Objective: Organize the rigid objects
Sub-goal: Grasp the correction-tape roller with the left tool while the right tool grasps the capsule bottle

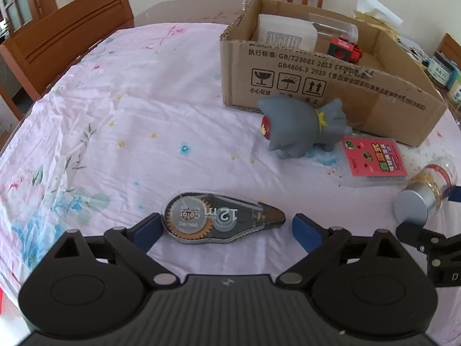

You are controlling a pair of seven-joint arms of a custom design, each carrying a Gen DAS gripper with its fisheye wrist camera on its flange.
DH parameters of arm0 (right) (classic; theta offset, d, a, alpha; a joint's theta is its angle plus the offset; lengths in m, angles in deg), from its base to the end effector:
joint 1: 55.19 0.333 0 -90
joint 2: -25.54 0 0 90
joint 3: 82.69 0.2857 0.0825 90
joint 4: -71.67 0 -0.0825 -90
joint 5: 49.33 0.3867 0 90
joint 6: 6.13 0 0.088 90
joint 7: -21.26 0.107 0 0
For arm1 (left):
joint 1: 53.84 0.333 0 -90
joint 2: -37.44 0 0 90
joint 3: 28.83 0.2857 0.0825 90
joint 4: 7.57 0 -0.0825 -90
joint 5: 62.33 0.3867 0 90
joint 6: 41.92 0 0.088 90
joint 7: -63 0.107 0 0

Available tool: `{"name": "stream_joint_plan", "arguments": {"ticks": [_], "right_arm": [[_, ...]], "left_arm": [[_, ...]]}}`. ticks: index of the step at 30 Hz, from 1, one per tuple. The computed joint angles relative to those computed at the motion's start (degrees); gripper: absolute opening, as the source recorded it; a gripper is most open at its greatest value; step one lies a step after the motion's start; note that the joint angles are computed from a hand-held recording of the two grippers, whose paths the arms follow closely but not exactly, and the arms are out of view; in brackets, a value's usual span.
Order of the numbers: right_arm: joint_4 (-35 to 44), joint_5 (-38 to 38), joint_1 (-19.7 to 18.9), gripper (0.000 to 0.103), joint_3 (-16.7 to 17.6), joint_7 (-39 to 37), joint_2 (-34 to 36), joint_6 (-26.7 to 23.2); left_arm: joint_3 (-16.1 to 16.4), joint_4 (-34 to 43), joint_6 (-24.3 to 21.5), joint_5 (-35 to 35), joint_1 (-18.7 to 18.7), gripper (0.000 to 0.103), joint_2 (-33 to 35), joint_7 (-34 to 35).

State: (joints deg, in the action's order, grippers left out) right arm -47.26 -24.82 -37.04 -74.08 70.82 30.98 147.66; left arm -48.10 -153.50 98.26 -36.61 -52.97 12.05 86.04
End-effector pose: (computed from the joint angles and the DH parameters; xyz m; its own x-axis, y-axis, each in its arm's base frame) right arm 0.5445 0.2582 0.4075 0.7390 -0.6737 0.0018 -0.5618 -0.6177 -0.5503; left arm 0.4257 -0.1398 0.4193 0.5249 -0.8511 -0.0078 -0.7229 -0.4410 -0.5320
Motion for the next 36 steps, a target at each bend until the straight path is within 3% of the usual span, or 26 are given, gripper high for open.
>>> {"name": "stream_joint_plan", "arguments": {"ticks": [4, 13, 19, 36], "right_arm": [[1.27, -0.74, -0.04, 0.103, 0.00, 1.35, 0.59, -1.17], [1.91, 0.63, 0.08, 0.103, 1.04, -0.31, 1.62, 2.42], [2.09, 0.27, 0.10, 0.102, 1.18, -0.11, 1.66, 1.78], [2.41, -1.28, 0.00, 0.097, 0.96, 1.79, 1.57, 0.67]], "left_arm": [[-0.18, 0.11, 0.00, 0.35, 0.03, 0.096, 0.12, -0.45], [-1.36, 0.87, -0.95, 2.62, 0.62, 0.097, 0.86, -4.67], [-1.30, 1.04, -0.75, 5.19, 0.20, 0.097, 1.41, -7.15], [-0.59, -2.01, 3.72, 5.79, 0.68, 0.097, -0.73, -2.40]]}}
